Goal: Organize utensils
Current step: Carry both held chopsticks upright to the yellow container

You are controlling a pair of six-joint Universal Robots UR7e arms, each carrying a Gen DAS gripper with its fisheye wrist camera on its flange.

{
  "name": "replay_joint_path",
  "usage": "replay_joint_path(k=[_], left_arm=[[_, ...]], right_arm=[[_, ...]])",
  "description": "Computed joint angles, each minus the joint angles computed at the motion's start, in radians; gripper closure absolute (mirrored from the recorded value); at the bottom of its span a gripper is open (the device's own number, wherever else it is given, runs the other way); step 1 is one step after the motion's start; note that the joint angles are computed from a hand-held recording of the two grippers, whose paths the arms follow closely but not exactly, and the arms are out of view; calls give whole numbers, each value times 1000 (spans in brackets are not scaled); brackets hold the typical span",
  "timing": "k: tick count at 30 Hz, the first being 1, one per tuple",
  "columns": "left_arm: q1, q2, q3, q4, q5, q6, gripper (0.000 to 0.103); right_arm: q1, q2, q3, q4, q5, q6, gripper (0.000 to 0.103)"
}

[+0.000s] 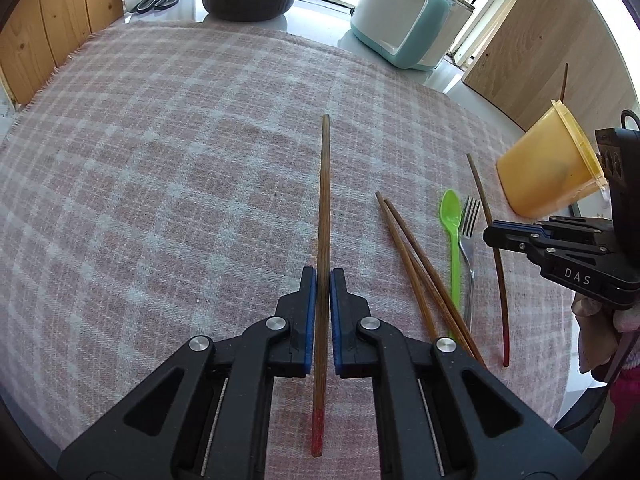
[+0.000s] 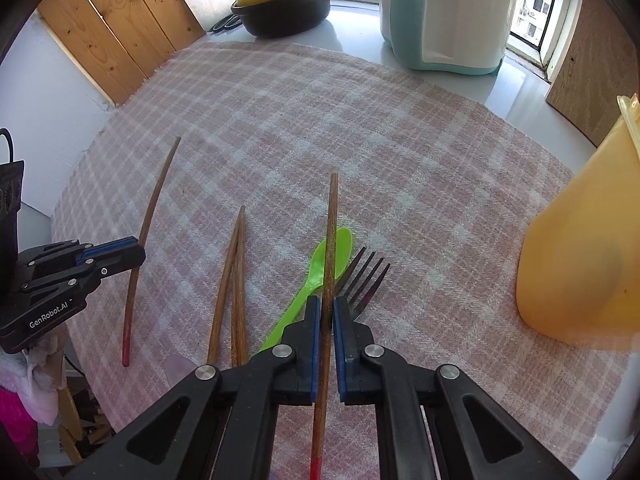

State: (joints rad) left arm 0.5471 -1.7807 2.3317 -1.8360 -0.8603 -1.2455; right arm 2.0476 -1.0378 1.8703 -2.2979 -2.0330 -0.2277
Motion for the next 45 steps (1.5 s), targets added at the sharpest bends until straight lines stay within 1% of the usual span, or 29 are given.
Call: replay_joint_path(k=[14,21,26,33,45], left_arm=[[-112,18,-36,63,37,-104,98],[-172,66,-71,93,63,-162,98],[-206,110,-99,83,84,-180,98],[-223,187,-143,11,124,-147,98],[-219,332,-215,-151,177,-52,98]], right_arm=[[-9,-98,46,-42,35,-51,100],[-12,-162,62,-62,52,-93,100],[-21,-201,58,-61,73,-118,100],[-31,-252,40,-57,96,-161,100],[-60,-312,15,-48,140,-225,100]])
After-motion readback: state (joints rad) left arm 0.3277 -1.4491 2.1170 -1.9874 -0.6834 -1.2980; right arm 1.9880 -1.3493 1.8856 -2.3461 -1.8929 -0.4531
